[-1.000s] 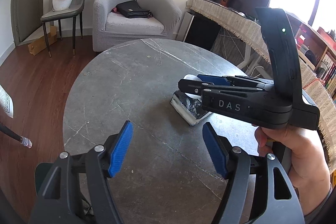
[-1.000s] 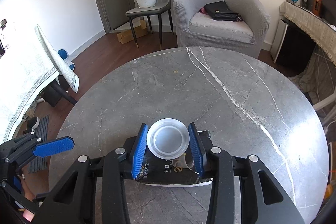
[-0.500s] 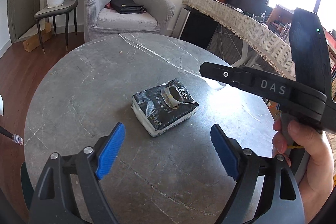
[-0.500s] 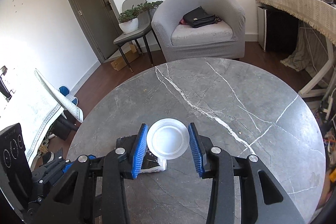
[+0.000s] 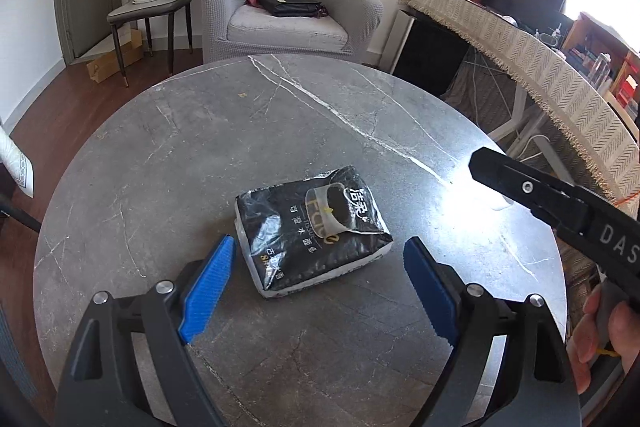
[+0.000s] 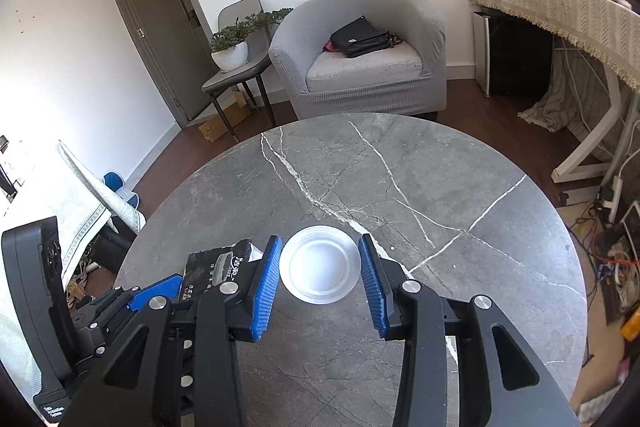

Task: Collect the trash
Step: 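Lift the white lid with the right gripper while the left grasps the black tissue pack, then carry the black tissue pack and white lid over the bin and release both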

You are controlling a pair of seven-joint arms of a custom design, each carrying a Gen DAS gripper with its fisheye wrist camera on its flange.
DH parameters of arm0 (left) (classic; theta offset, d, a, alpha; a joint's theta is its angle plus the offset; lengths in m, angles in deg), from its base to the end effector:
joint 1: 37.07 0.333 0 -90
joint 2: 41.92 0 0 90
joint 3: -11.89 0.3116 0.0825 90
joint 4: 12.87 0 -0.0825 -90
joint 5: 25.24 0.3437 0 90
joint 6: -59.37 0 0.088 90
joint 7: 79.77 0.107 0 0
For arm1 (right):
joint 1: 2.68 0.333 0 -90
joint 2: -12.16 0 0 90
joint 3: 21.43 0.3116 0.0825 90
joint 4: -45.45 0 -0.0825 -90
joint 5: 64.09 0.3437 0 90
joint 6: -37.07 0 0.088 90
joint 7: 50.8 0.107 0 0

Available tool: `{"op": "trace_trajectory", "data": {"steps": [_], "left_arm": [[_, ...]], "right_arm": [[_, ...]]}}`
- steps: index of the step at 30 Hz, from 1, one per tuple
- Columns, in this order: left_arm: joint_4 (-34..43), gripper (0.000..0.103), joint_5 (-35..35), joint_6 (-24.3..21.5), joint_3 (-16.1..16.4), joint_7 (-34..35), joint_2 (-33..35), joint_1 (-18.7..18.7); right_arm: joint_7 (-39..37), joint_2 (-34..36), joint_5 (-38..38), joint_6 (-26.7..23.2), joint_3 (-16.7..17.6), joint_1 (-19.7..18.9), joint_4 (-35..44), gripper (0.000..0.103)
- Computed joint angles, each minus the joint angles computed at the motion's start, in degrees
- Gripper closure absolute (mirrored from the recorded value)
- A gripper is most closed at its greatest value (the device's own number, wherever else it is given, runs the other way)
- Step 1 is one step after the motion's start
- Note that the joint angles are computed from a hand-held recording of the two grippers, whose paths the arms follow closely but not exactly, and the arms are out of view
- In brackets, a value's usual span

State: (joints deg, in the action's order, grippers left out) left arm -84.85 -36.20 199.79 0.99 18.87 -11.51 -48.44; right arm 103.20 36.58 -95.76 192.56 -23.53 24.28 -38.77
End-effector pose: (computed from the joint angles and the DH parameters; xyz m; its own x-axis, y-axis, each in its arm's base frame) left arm 0.6763 -0.2355 0.5415 -0.4209 -0.8876 0.1871 -0.7468 0.2220 -0.6269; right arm 0.6181 0.3129 0.5368 -0.1131 -0.9439 -0.3102 -0.6215 0.3108 -0.7191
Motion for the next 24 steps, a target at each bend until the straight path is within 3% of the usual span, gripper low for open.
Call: {"op": "trace_trajectory", "data": {"steps": [14, 21, 24], "left_arm": [[7.82, 0.011, 8.66, -2.97, 3.98, -11.85, 4.73, -4.32], [6.68, 0.012, 10.92, -2.21, 3.57, -11.55, 4.31, -4.18], [4.35, 0.021, 9.88, -1.07, 2.48, -8.73, 2.94, -3.02]], "right_arm": [[-0.88, -0.62, 0.21, -0.36, 0.53, -0.03, -0.58, 0.064], [-2.32, 0.01, 0.36, -2.15, 0.63, 0.48, 0.93, 0.064], [-2.07, 0.00, 0.44, -1.98, 0.64, 0.57, 0.92, 0.064]]}}
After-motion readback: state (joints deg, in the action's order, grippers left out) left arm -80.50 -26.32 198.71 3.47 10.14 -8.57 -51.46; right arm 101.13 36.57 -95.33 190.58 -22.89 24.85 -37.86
